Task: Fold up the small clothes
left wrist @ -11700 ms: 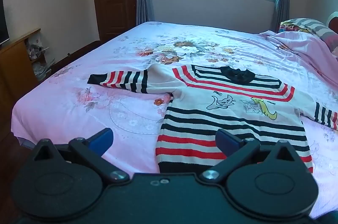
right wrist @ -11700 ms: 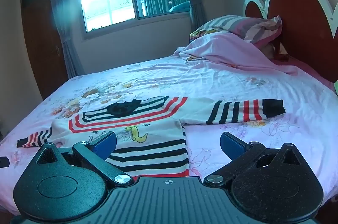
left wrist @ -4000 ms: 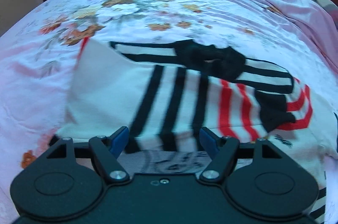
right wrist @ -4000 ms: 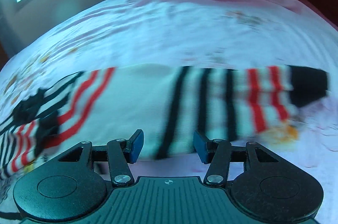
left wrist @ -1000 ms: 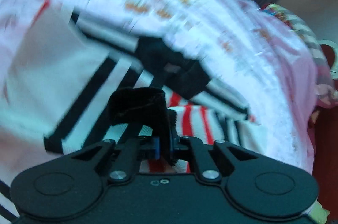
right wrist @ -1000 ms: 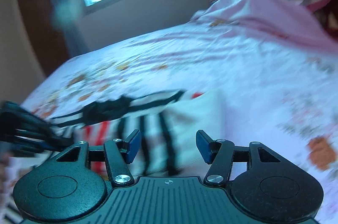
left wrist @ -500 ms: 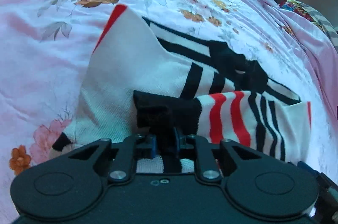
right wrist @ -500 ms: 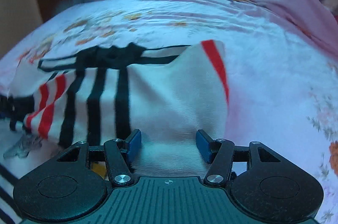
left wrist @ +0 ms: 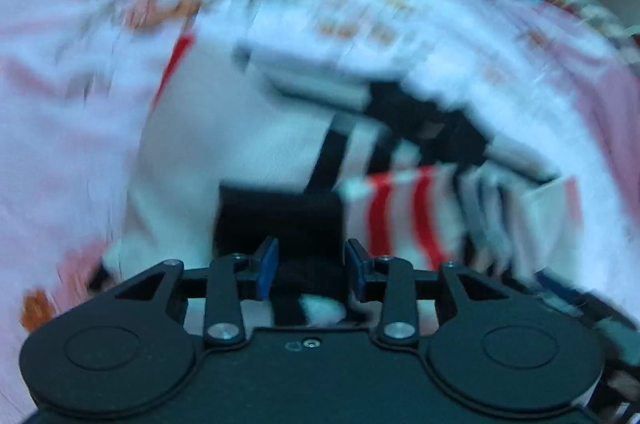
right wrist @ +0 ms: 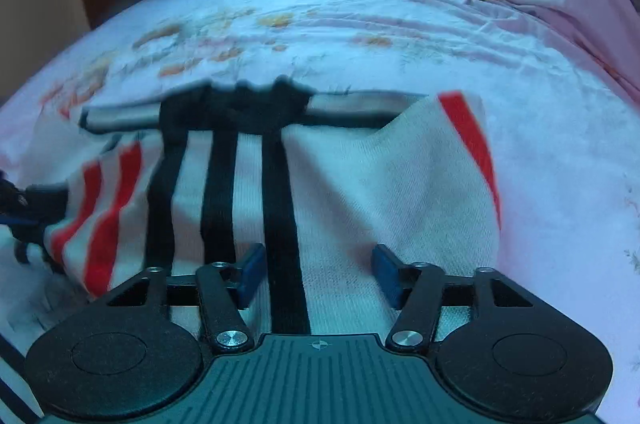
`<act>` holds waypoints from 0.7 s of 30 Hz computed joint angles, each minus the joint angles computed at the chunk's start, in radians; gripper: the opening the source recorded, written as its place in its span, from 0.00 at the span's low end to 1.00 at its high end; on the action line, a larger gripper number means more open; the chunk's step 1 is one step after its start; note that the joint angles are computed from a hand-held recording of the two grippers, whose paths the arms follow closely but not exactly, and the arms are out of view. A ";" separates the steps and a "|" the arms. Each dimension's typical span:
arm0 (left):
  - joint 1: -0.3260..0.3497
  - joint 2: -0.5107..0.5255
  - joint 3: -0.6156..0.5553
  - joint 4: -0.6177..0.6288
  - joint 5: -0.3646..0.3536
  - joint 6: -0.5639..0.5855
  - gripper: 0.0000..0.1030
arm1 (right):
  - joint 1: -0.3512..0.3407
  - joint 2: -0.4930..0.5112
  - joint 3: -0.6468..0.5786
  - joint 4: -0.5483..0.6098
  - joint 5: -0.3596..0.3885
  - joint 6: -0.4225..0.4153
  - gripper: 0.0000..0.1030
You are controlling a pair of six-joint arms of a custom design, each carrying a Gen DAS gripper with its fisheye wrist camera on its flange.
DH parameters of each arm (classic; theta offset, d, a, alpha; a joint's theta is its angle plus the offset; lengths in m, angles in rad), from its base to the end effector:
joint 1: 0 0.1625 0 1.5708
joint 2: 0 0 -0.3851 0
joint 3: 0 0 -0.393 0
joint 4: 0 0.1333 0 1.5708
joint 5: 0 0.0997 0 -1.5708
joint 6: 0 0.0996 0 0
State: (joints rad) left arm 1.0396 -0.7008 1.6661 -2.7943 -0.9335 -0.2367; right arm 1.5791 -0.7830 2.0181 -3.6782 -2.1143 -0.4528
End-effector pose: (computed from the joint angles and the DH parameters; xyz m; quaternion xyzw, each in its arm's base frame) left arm -0.1556 -0.6449 0.0358 0.0983 0.9375 -0.2297 0.2423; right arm 0.0862 -0.5311 0.0846 0.0891 -0.8759 0.3433 0.3270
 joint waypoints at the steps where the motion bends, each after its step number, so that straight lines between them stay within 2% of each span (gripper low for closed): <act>1: 0.004 -0.003 0.026 -0.057 -0.003 0.035 0.33 | -0.002 -0.006 0.009 -0.002 0.006 -0.009 0.60; 3: -0.012 -0.014 0.046 -0.067 0.017 0.063 0.33 | -0.004 -0.039 0.026 0.025 0.017 0.007 0.60; 4: -0.019 -0.022 0.056 -0.078 0.022 0.076 0.35 | -0.001 -0.043 0.031 -0.009 0.017 -0.001 0.60; 6: -0.033 -0.025 0.069 -0.132 0.051 0.101 0.48 | 0.007 -0.028 0.023 -0.114 -0.010 -0.041 0.60; 7: -0.036 -0.016 0.068 -0.154 0.081 0.105 0.67 | 0.006 -0.026 0.015 -0.117 -0.017 -0.048 0.61; 8: -0.035 -0.002 0.053 -0.135 0.117 0.096 0.80 | -0.001 -0.026 0.002 -0.078 -0.038 -0.046 0.61; 9: -0.022 0.013 0.027 -0.075 0.126 0.085 0.77 | -0.014 -0.027 -0.012 -0.007 -0.064 -0.029 0.62; 10: -0.012 0.022 0.015 -0.051 0.124 0.088 0.75 | -0.028 -0.032 -0.011 0.021 -0.050 -0.021 0.63; 12: -0.023 0.009 0.035 -0.079 0.127 0.108 0.75 | -0.024 -0.055 -0.009 0.056 -0.045 0.007 0.63; 15: -0.031 -0.028 0.069 -0.081 0.106 0.085 0.73 | -0.005 -0.078 0.029 -0.014 -0.028 -0.001 0.63; 17: -0.035 -0.034 0.092 -0.099 0.131 0.095 0.74 | 0.001 -0.090 0.075 -0.074 -0.007 -0.006 0.63; 20: -0.043 -0.029 0.127 -0.133 0.162 0.151 0.74 | 0.001 -0.067 0.086 -0.024 -0.068 -0.005 0.63; 21: -0.053 -0.023 0.130 -0.136 0.184 0.169 0.74 | 0.002 -0.060 0.098 -0.057 -0.063 -0.016 0.63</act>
